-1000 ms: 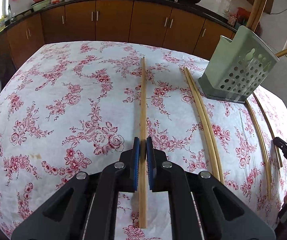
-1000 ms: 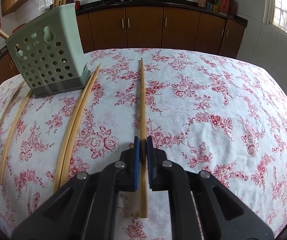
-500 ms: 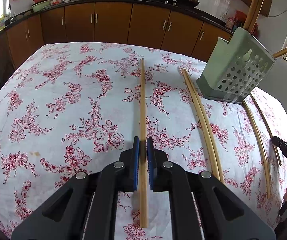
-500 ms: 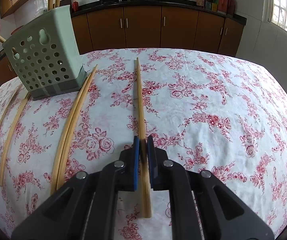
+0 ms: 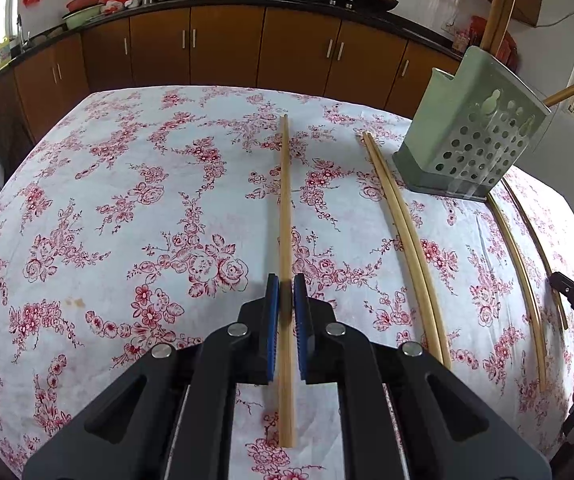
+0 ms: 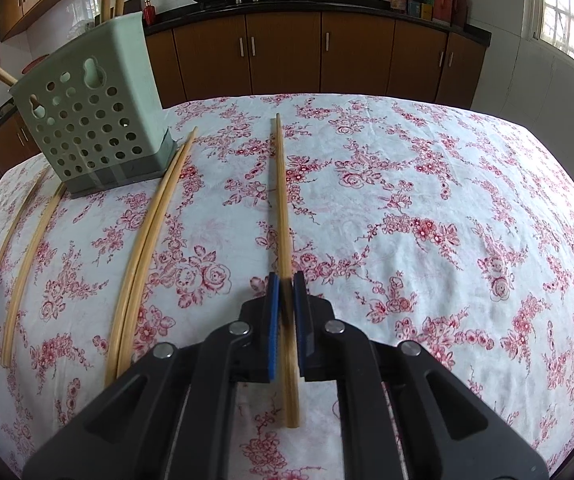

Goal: Organize utensils
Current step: 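Grasp a third bamboo chopstick with the right gripper while the left gripper grasps another, then lift the chopstick with the right gripper over the holder while the left gripper carries its chopstick there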

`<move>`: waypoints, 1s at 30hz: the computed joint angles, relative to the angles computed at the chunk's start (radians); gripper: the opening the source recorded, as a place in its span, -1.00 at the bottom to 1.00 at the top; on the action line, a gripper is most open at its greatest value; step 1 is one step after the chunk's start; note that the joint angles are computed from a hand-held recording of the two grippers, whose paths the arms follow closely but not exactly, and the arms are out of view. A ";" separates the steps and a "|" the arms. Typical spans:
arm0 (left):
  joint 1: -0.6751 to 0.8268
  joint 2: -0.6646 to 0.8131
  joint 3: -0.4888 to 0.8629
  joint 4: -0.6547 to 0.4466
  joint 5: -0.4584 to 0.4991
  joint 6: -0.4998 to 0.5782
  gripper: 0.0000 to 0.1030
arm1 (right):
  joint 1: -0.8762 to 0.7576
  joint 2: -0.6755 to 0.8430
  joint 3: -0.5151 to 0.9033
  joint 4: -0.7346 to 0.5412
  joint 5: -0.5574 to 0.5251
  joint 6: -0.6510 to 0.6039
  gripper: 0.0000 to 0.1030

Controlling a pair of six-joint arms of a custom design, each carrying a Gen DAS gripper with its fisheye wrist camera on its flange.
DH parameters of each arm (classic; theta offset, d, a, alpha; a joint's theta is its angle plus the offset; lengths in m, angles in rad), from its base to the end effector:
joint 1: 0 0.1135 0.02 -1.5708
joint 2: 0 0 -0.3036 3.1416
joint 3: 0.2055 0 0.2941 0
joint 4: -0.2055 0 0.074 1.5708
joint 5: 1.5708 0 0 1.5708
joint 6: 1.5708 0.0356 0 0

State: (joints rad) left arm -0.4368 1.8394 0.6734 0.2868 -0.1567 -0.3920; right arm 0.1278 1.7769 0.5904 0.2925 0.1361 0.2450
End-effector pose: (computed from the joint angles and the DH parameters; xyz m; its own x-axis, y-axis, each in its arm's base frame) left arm 0.3093 -0.1383 0.0811 -0.7702 -0.0569 -0.6353 0.0362 0.9905 -0.1326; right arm 0.3122 0.0352 0.0811 -0.7603 0.1446 -0.6333 0.1468 0.9879 0.0493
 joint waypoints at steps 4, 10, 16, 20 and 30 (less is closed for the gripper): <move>-0.016 -0.024 -0.031 0.000 -0.010 0.005 -0.83 | 0.008 -0.033 -0.042 0.010 -0.006 0.006 -0.83; -0.057 -0.040 -0.044 -0.023 -0.064 0.026 -0.80 | 0.021 -0.050 -0.060 0.007 0.004 0.010 -0.83; -0.070 -0.057 -0.061 -0.033 -0.088 0.034 -0.80 | 0.033 -0.076 -0.088 0.001 0.009 0.016 -0.83; -0.077 -0.074 -0.083 -0.032 -0.096 0.023 -0.80 | 0.034 -0.085 -0.097 0.002 0.009 0.017 -0.83; -0.085 -0.146 -0.113 -0.069 -0.110 -0.004 -0.85 | 0.020 -0.192 -0.158 0.003 -0.006 0.023 -0.84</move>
